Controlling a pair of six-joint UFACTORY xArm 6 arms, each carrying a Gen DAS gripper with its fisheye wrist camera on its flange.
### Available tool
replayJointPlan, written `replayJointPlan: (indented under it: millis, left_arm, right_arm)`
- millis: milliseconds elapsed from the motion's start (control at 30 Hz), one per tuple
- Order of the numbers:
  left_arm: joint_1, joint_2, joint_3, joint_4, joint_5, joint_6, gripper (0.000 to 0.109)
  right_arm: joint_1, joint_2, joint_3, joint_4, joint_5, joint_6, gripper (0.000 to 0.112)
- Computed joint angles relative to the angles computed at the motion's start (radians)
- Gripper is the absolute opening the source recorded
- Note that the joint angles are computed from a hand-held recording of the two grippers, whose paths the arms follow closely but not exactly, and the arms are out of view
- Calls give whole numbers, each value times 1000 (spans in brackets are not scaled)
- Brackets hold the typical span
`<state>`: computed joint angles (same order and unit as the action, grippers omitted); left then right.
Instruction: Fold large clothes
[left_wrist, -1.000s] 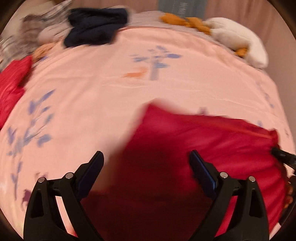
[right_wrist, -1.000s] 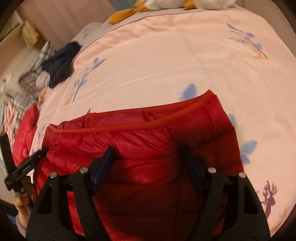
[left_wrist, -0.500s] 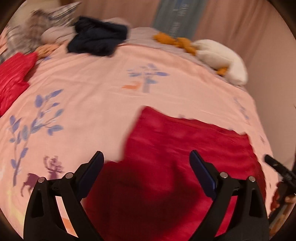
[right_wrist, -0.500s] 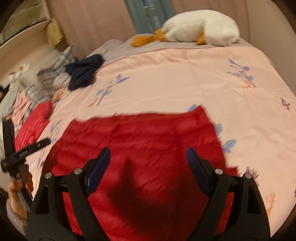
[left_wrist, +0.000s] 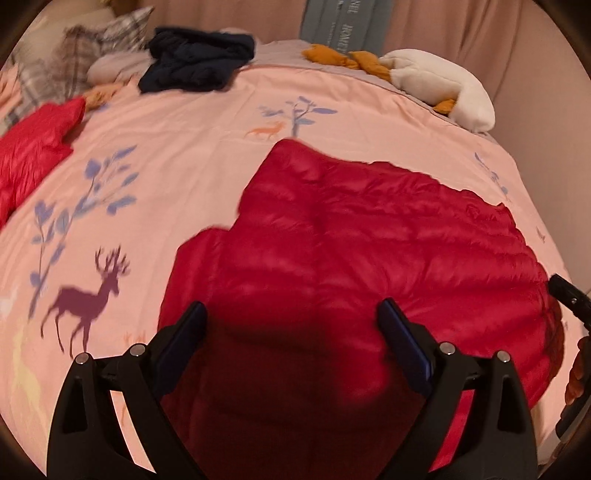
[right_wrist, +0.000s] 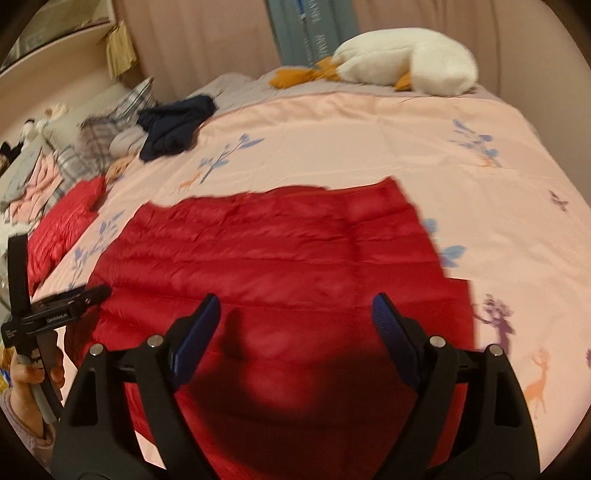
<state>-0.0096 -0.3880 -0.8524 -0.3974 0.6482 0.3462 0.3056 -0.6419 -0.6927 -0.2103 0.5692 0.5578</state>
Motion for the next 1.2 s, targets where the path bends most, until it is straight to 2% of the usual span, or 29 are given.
replayJointPlan:
  millis: [267,433,600,767,933,1200]
  left_arm:
    - [24,-126,58,-18,-2,29,95]
    - [-16,-213,103,-38,1,41,95]
    - [-82,-268,160,3,-35,10,95]
    - [-107,-264,195,89,-40,-60,95]
    - [-97,-271,220,114,-33,-74,95]
    - [-82,-289,239,120,-30,-70,95]
  right_arm:
    - [-11,-150,74,-118,74,90,85]
    - [103,-172,88,-244,94,202,85]
    - [222,-115,68,-381,104,304,86]
    - [265,-65,62,-380,102,306,86]
    - [246,-87,88,-352,107,294,87]
    - [178,-207,163,-314,157,294,87]
